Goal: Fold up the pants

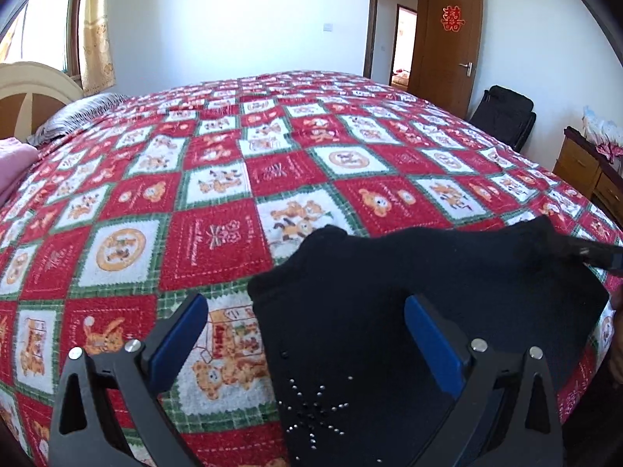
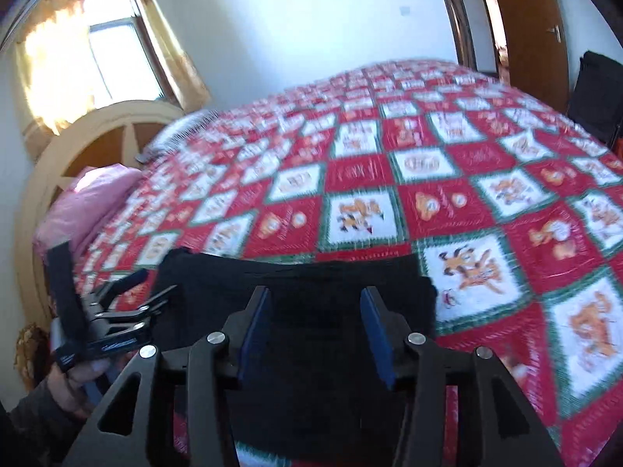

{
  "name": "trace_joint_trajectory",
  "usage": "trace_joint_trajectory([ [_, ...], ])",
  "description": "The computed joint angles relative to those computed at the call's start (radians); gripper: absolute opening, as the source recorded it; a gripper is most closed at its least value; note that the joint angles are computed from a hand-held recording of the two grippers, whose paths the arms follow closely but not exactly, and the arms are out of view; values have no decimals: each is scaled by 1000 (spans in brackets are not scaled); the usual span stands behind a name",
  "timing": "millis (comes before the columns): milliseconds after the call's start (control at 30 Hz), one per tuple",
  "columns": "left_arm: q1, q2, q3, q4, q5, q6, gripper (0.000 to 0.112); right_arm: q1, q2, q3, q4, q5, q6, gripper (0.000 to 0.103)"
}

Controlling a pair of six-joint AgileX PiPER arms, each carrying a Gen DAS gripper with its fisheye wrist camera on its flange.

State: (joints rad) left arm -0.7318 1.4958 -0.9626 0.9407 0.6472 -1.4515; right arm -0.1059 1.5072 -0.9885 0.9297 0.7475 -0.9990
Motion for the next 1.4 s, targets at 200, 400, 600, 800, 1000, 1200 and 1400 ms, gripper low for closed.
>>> trace_joint_trajectory([
  [200, 2, 16, -1, 5, -14, -6, 103, -36, 111, -69, 11, 61, 13, 50],
  [400, -15, -13, 5, -18, 4, 9, 103, -25, 67, -15, 13, 6, -42, 50],
  [600, -56, -43, 23, -26, 1, 9, 103, -34, -57, 77, -12, -24, -68, 51],
  [800, -134, -19, 55, -4, 1, -16, 103, -84, -167, 208, -74, -16, -176, 52],
  [1000, -186, -74, 126, 59, 24, -111, 103, -114, -178, 162, -86, 69, -145, 52],
  [1200, -228, -147, 196, 124, 78, -236, 103, 69, 0, -99, -24, 192, -3, 52],
  [1400, -191, -129, 223, 103, 11, -241, 103, 376, 298, -523, -210, 305, 305, 52],
])
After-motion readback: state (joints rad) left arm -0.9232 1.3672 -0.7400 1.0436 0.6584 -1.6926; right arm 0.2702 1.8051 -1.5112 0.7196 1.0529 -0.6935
